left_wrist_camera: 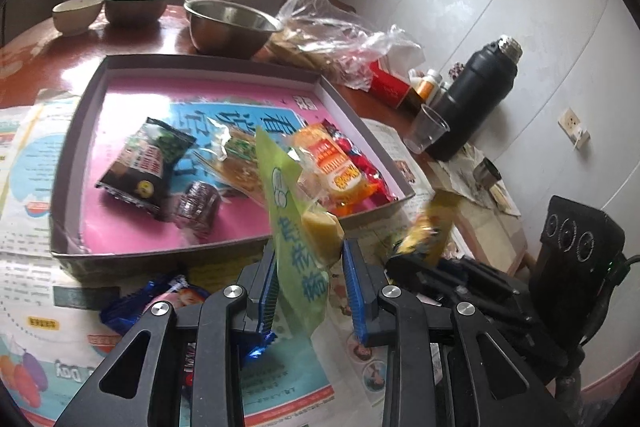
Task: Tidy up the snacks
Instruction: 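Lift the yellow bar and green bag and carry both toward the tray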
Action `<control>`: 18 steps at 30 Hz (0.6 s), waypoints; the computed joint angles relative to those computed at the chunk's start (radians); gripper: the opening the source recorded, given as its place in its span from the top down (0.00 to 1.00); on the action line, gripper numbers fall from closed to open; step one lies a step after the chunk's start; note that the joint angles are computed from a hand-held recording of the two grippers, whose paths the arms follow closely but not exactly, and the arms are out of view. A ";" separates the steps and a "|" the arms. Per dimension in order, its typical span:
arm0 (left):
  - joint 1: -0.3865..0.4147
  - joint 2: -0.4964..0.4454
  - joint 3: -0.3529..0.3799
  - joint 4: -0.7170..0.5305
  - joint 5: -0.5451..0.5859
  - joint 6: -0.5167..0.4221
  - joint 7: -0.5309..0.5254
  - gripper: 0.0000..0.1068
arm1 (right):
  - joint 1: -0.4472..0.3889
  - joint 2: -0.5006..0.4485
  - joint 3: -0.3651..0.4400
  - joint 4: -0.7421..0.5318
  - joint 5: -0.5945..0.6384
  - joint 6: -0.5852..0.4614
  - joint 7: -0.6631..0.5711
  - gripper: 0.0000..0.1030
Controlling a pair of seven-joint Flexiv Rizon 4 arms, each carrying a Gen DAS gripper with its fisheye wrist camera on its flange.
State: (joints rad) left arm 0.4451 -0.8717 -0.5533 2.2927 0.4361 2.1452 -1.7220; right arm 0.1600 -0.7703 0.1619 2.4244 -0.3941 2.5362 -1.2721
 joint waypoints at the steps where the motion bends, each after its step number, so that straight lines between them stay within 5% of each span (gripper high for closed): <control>1: 0.006 0.001 -0.001 0.002 0.003 0.004 -0.001 0.71 | 0.002 0.005 -0.001 -0.001 0.007 0.004 -0.002 0.80; 16: 0.074 -0.020 -0.035 -0.023 0.040 0.013 -0.033 0.73 | 0.017 0.049 -0.010 -0.051 0.028 -0.004 0.009 0.80; 18: 0.078 -0.027 -0.038 -0.033 0.040 0.010 -0.033 0.86 | 0.018 0.048 -0.012 -0.063 0.028 -0.012 0.015 0.80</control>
